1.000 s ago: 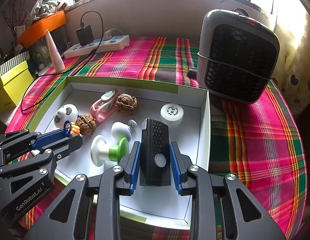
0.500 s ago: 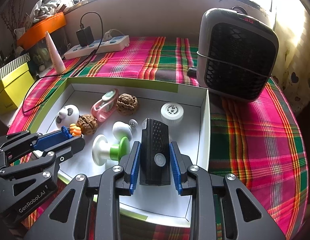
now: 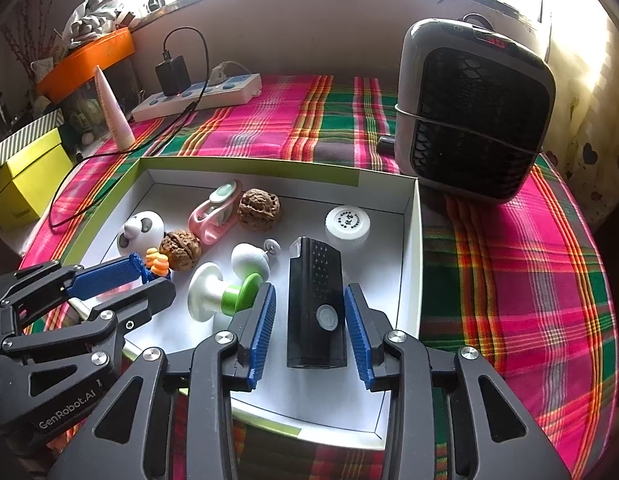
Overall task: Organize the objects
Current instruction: 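Open right tool to release black device in the box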
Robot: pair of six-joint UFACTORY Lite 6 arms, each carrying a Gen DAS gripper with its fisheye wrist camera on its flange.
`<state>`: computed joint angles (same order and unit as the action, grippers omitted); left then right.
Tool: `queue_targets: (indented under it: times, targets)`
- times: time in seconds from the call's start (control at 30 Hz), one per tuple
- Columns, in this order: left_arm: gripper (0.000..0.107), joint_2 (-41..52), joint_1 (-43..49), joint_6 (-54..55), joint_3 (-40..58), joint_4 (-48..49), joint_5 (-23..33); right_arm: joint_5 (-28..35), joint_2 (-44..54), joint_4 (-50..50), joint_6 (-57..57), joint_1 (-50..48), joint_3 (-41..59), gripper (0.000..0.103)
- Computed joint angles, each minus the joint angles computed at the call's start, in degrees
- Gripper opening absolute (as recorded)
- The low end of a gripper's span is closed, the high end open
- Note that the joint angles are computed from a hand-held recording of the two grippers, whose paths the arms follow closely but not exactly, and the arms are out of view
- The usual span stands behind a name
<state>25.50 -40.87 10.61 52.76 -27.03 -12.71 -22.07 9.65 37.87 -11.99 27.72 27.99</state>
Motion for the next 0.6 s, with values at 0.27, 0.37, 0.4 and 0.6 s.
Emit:
queue_targets:
  times: [0.27,0.37,0.4,0.6]
  targets:
    - [0.038,-0.92,-0.51,3.54,-0.47,-4.33,0.11,0.27,-1.2,-0.89,1.16,-0.52,-0.69,0.045]
    - [0.038,-1.24,-0.49,4.58,-0.83,-5.29,0.11,0.15,-1.35,0.16,0.42,-0.35,-0.75,0.045]
    - [0.038,-1.16,-0.5,5.17,-0.56,-5.87,0.26,0.12,-1.41,0.27,0.39,-0.3,-0.78,0.045]
    - [0.04,-1.39,-1.02,9.9,-0.5,-11.09,0.28,-0.03,-1.94,0.74,0.03,-0.04,-1.24,0.045]
